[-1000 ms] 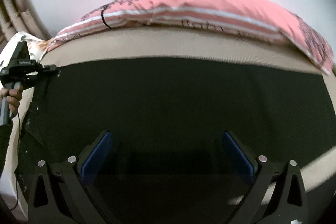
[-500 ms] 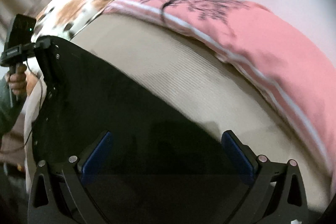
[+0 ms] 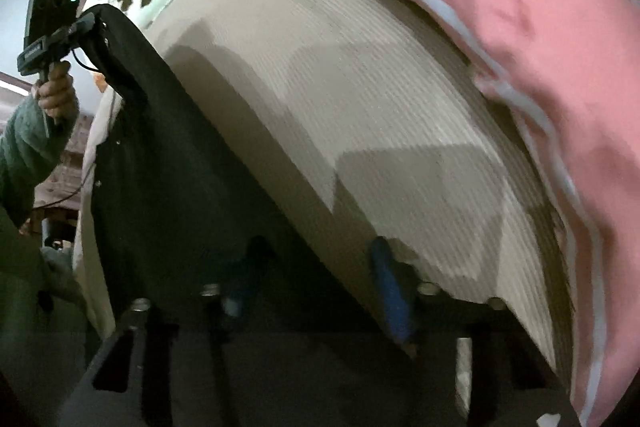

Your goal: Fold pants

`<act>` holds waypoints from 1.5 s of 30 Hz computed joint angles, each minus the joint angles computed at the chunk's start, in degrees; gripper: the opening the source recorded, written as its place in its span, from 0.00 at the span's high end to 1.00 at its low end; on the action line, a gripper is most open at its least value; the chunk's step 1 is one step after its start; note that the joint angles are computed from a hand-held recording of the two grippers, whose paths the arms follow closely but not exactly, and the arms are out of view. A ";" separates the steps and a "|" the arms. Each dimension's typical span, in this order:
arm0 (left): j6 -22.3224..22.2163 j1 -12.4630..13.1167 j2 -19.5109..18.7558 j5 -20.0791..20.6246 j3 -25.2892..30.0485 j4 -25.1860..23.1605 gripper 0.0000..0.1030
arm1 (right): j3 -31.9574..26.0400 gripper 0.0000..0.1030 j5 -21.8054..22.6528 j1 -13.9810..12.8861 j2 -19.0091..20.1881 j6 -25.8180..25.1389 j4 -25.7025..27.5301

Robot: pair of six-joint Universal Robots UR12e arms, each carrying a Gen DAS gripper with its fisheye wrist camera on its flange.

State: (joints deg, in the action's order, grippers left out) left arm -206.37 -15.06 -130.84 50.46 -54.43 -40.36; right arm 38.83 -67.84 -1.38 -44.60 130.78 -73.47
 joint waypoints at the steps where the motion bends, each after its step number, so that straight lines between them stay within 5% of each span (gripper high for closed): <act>1: -0.01 -0.04 -0.05 0.26 0.17 -0.35 0.92 | 0.36 0.62 -0.54 -0.13 -0.19 0.22 -0.06; 9: -0.03 -0.62 0.49 3.09 0.68 -2.71 0.92 | 6.22 0.75 -3.11 -0.49 -3.25 2.19 -5.42; 14: 0.69 -1.02 -0.51 5.10 2.61 -4.71 0.92 | 15.24 0.90 -4.02 -0.39 -7.99 7.06 -17.16; 20: 4.43 -1.38 -0.77 8.39 4.06 -8.22 0.92 | 27.23 0.92 -7.36 0.84 -15.22 16.26 -34.67; 26: 9.54 -1.41 1.56 9.03 2.08 -10.96 0.92 | 34.39 0.93 -9.85 1.61 -21.20 23.00 -44.11; 32: 14.06 -1.17 7.00 6.51 -5.27 -9.62 0.91 | 41.00 0.93 -11.31 0.91 -27.57 24.92 -48.65; 45: 27.26 -1.81 16.81 6.37 -18.05 -20.68 0.86 | 56.79 0.94 -7.40 1.16 -40.01 30.37 -45.32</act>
